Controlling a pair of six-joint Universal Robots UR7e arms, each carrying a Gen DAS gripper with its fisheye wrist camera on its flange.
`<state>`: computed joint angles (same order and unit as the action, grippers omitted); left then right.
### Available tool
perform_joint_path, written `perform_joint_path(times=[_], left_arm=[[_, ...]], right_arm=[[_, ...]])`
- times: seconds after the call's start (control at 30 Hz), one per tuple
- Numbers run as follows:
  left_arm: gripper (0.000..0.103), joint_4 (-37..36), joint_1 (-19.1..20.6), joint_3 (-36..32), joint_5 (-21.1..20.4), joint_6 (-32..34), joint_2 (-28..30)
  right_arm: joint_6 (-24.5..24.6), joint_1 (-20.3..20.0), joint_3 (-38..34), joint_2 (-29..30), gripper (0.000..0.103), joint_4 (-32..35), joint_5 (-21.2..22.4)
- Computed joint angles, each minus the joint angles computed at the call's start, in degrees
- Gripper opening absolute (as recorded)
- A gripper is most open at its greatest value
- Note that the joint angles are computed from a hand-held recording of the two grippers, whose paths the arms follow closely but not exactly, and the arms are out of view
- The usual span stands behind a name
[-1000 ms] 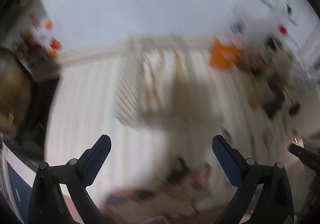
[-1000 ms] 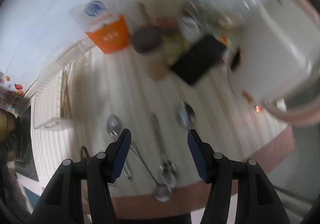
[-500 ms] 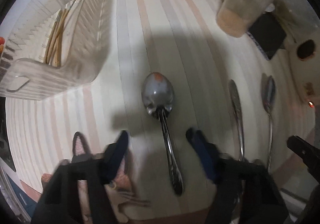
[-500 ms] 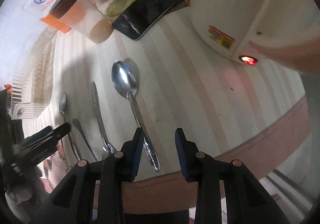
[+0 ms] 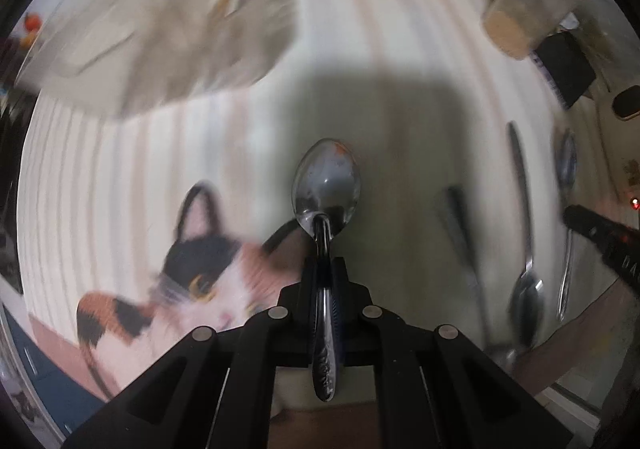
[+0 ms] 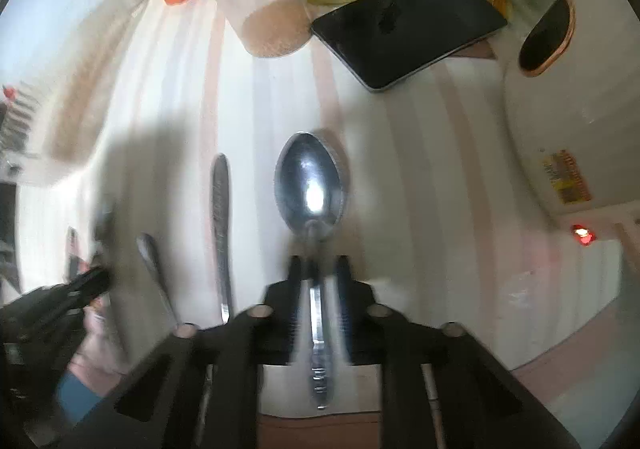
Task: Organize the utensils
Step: 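Grasp a steel spoon by its handle with each gripper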
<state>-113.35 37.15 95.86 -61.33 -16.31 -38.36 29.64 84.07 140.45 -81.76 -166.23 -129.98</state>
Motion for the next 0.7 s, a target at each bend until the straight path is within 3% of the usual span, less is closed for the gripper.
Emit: perform_joint_path(times=[0.27, 0.53, 0.7], left_arm=[[0.005, 4.02, 2.88, 0.94, 0.49, -1.42, -4.29], [0.005, 4.84, 3.26, -0.05, -0.11, -0.17, -3.64], [0.005, 3.7, 3.51, 0.8, 0.03, 0.96, -3.79]], right_arm=[[4.48, 1.53, 5.04, -1.73, 0.006, 2.2, 4.91], [7.12, 2.51, 2.77, 1.78, 0.007, 2.61, 3.03], [7.8, 2.76, 2.45, 0.65, 0.007, 4.63, 2.09]])
